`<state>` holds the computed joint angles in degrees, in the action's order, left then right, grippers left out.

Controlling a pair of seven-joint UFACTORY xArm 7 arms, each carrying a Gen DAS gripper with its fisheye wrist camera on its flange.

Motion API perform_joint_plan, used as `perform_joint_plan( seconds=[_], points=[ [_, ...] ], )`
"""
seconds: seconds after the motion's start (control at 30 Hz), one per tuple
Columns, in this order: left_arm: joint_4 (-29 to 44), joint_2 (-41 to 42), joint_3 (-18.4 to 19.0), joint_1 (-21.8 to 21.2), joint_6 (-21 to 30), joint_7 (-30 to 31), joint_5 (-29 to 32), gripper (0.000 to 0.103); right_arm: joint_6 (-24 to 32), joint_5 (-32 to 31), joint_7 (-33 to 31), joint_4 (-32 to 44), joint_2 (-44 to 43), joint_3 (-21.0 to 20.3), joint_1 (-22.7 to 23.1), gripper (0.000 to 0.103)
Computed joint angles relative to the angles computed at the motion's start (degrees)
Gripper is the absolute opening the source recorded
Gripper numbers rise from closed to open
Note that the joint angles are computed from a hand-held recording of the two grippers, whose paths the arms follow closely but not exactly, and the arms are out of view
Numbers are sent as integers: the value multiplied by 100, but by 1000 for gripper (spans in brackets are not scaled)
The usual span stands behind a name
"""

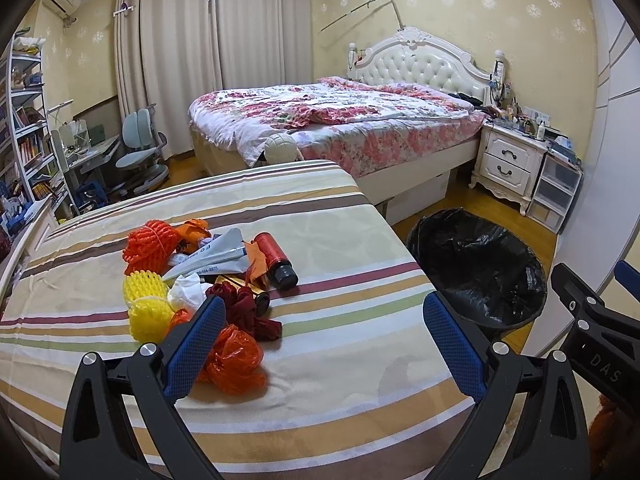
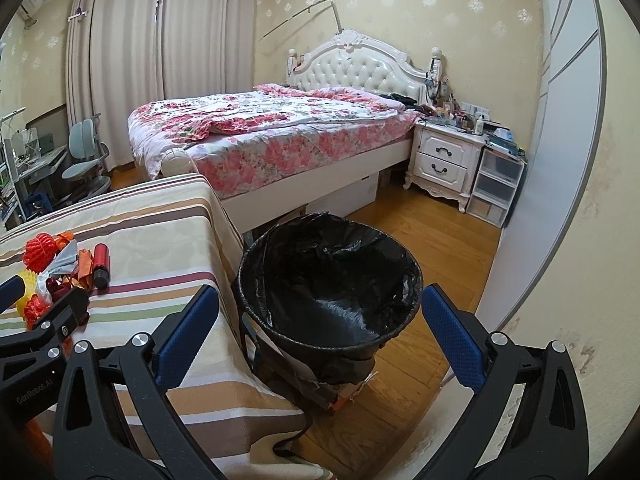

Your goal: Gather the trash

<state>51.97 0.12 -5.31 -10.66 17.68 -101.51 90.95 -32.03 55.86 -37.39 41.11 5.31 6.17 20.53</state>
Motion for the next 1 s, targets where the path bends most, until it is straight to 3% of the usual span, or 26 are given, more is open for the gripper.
perform_joint_plan(
  seconds=[0.17, 0.3, 0.4, 0.53, 0.87, 1.0],
  points=[
    [-88, -100, -12, -11, -26, -9, -21, 96, 76, -86, 74, -154, -134, 37, -3, 99],
    [-246, -227, 10, 55, -52, 99, -104, 96, 220, 475, -536, 163, -94, 86, 108, 99],
    [-384, -319, 26, 128, -33, 176, -206, 96, 252, 549, -613, 178, -101, 133, 159, 98],
    [-643, -481, 93, 298, -78, 360, -450, 96, 411, 670, -760, 277, -73, 146, 216, 87],
    [-1135, -887, 98, 747, -119, 675, -729, 96, 853, 827, -978, 506, 55, 80, 411, 81],
    [-1170, -829, 130, 876, -223, 848, -969, 88, 1002, 810, -965, 587, 130, -22, 521, 81]
  ],
)
